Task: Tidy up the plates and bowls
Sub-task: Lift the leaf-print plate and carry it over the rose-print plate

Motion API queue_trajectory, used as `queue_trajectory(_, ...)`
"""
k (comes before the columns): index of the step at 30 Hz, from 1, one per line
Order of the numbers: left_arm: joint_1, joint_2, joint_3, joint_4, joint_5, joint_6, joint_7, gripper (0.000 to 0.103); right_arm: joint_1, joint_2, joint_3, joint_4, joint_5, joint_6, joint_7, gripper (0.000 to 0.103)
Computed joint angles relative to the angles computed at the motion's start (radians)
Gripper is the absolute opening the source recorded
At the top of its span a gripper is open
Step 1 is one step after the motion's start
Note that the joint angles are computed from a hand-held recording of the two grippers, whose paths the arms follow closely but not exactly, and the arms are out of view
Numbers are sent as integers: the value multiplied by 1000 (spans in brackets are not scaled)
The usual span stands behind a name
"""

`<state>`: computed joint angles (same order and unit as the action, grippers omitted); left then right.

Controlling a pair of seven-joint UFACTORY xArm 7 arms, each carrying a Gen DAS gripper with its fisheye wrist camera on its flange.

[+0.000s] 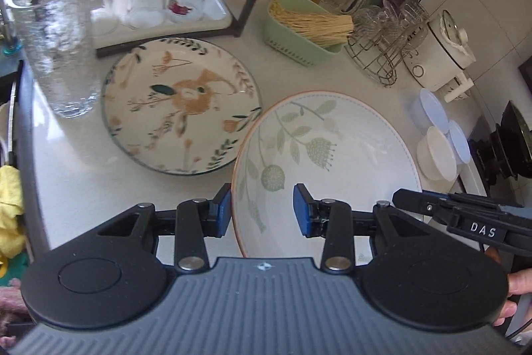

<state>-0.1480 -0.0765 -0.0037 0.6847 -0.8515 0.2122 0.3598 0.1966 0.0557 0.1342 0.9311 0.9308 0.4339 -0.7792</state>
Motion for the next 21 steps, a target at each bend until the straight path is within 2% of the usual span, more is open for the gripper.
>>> queue_trajectory(2,-13,47,-17,34,-23,-29,-11,43,-17,22,-11,16,4,8,-43,16)
queue_trajectory(4,-16,95,-42,64,9,-64,-63,43,-43,47,-17,36,27,34,-88,16)
queue_trajectory(8,-36,172,-47,93,301,-116,-358,43,-89,104,-21,82,-10,74,-132,16)
queue_trajectory(10,-46,198,-44,108,384,-128,-454,43,-115,138,-19,113,-20,100,-145,16)
queue_trajectory(15,-112,244,32,153,641,-102,-722,43,-173,217,-7,198,-72,168,-158,16)
queue_trajectory(21,-126,265,56,182,810,-53,-917,43,-219,287,16,268,-99,221,-164,16)
